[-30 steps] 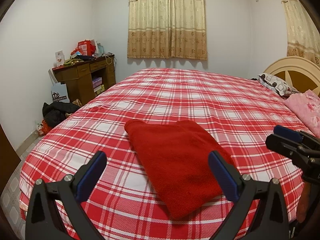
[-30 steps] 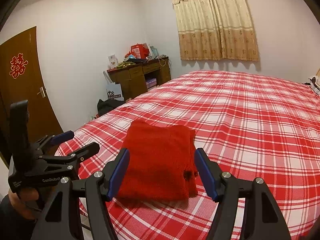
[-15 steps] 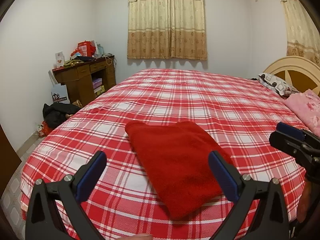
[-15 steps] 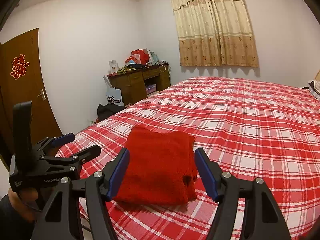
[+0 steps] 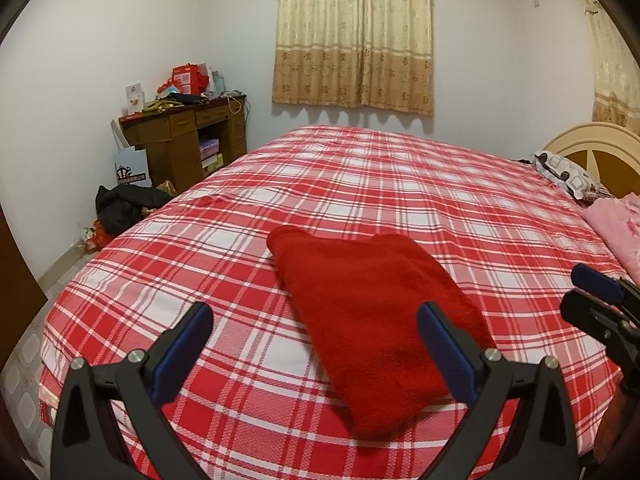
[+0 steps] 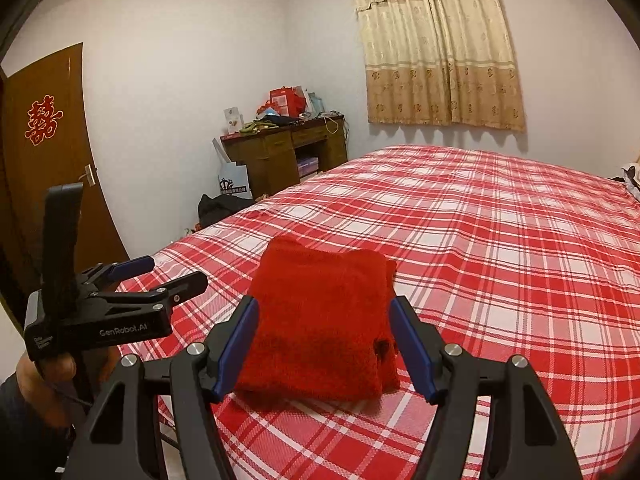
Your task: Fold small clothes
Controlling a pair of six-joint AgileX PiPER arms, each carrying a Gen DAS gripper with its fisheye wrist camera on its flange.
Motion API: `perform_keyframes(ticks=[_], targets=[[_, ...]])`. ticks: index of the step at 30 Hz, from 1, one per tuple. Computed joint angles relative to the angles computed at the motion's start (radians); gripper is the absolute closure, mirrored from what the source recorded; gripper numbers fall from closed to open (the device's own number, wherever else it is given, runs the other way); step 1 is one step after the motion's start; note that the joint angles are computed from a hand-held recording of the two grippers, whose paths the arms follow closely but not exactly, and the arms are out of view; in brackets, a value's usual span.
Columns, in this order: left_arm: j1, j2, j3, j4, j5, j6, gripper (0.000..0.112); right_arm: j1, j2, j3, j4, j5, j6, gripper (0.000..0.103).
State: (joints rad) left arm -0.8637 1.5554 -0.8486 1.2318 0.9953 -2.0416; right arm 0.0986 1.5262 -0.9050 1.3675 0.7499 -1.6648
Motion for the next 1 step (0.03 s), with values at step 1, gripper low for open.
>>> perform_keyframes(ticks=[1], targets=[[0.000, 0.001, 0.001, 0.000, -0.002, 0.000, 0.009, 0.001, 0.005, -0.005, -0.002, -0.001, 0.001, 0.035]])
